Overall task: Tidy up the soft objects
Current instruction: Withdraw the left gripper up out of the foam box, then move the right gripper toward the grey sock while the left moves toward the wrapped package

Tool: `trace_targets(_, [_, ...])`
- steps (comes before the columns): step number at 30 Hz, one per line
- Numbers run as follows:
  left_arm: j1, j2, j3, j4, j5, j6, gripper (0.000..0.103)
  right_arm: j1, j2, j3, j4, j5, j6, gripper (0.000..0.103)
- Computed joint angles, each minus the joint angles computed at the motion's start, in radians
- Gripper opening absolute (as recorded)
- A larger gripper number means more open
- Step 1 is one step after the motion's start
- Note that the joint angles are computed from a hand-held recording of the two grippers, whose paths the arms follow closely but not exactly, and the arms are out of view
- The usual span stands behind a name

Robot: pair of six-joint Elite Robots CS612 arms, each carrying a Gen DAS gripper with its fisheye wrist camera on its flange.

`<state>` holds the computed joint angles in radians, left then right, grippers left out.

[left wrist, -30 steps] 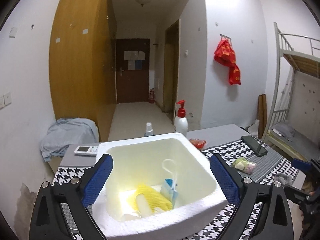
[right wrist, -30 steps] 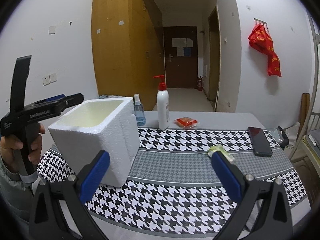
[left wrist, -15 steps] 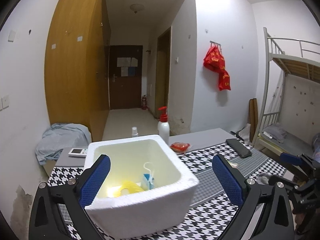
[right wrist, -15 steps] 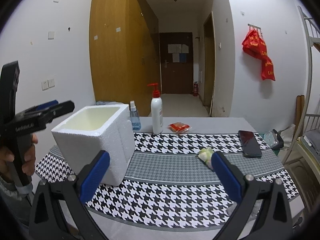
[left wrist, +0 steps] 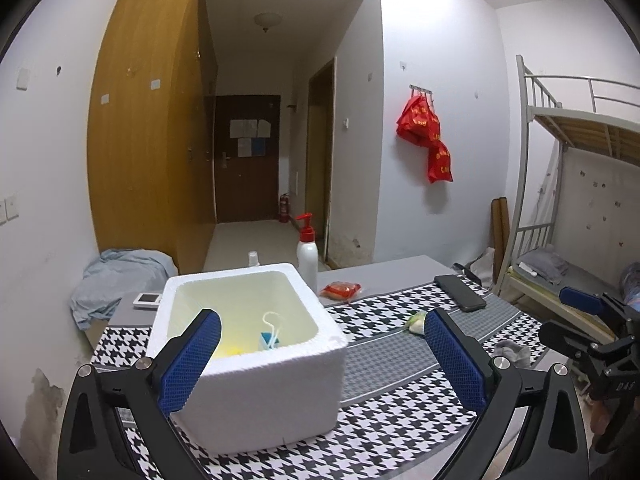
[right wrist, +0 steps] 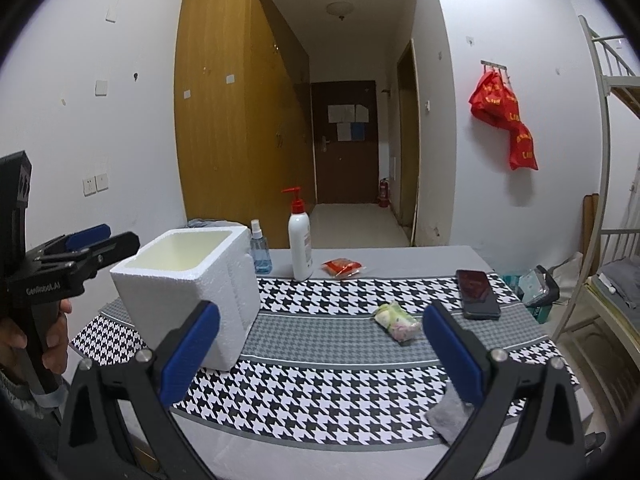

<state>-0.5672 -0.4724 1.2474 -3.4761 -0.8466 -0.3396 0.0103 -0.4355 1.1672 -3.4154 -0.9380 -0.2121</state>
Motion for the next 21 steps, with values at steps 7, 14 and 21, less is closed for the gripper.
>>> trace_targets(7, [-0.017,0.012,-0.011,-0.012,-0.005,0.021,0.102,-0.016,-0.003,0.023,-0.036,0.000,0.017,0.103])
trace_targets(14, [-0.026,0.038,-0.037,-0.040,-0.040,0.034,0.102,-0.029,-0.009,0.050,-0.082,-0.029,0.027,0.103])
trace_targets(21, [-0.026,0.055,-0.076,-0.011,-0.094,0.035,0.102,-0.041,-0.006,0.056,-0.083,-0.044,0.036,0.103])
